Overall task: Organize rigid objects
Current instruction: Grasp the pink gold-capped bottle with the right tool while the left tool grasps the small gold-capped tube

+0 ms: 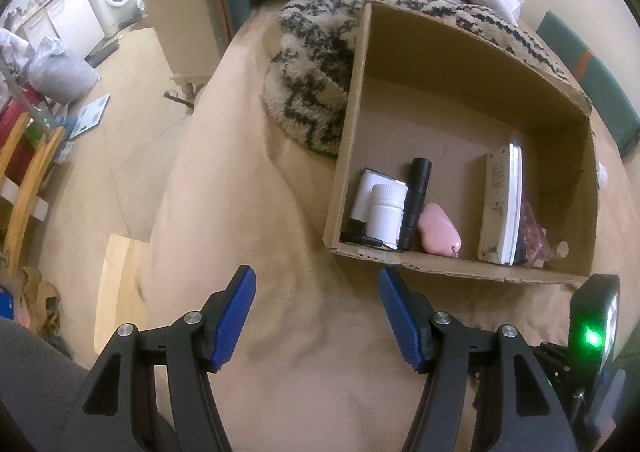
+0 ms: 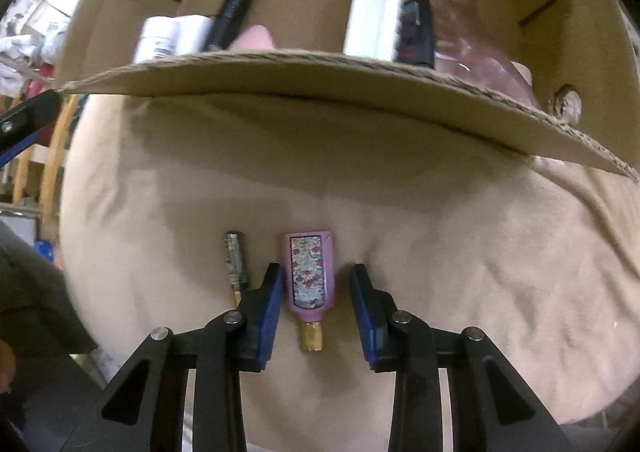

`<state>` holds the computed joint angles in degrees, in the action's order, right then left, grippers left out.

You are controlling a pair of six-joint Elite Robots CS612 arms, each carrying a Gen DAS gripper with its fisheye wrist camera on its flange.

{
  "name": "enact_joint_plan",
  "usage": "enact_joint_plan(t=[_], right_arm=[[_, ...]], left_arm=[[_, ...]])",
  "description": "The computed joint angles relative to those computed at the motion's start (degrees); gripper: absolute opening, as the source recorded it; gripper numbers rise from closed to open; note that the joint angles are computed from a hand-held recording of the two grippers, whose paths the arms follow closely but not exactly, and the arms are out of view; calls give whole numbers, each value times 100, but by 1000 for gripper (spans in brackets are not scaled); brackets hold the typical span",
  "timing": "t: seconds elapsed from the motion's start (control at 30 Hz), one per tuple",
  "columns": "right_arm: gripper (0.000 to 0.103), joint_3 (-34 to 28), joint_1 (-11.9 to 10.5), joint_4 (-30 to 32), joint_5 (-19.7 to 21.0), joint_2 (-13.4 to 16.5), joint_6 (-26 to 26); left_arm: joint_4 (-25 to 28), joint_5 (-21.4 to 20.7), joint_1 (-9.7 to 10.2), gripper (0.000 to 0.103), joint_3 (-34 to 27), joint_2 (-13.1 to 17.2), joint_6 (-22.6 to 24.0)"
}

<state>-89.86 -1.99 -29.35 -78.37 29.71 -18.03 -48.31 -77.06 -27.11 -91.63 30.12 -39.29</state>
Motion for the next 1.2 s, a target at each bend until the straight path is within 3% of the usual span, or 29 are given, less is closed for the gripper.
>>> enact_joint_plan(t=[0.03,0.1,0.23,0.47,0.67,0.8,0.93,1.07,1.2], right_arm=[[36,-18,20,-50,-32,15,-2],[26,-68,52,-152,-122,38,-54],[26,-139,16,-197,27,10,-8],[26,-373,-292,-168,842,-198,28],[26,-755,-602,-942,1636,-219,-43],[26,-912,-748,-1786,1793,-113,424],[26,-941,-761,-1956,1840,17,921],[26,-798,-786,-2161,1915,-5,1044],[26,-762,-817,-2171,2058,-1,1040]], left_arm=[[10,-15,-1,61,6,1,5],[21,-27,-8,61,35,-3,35],[80,57,-34,61,43,4,103],[135,-43,-15,61,78,2,70],[103,-60,-45,61,73,15,197],[136,-80,-68,61,87,32,306],[211,-60,-103,61,100,45,417],[221,-414,-121,61,148,49,371],[182,-1178,-143,58,318,69,126]])
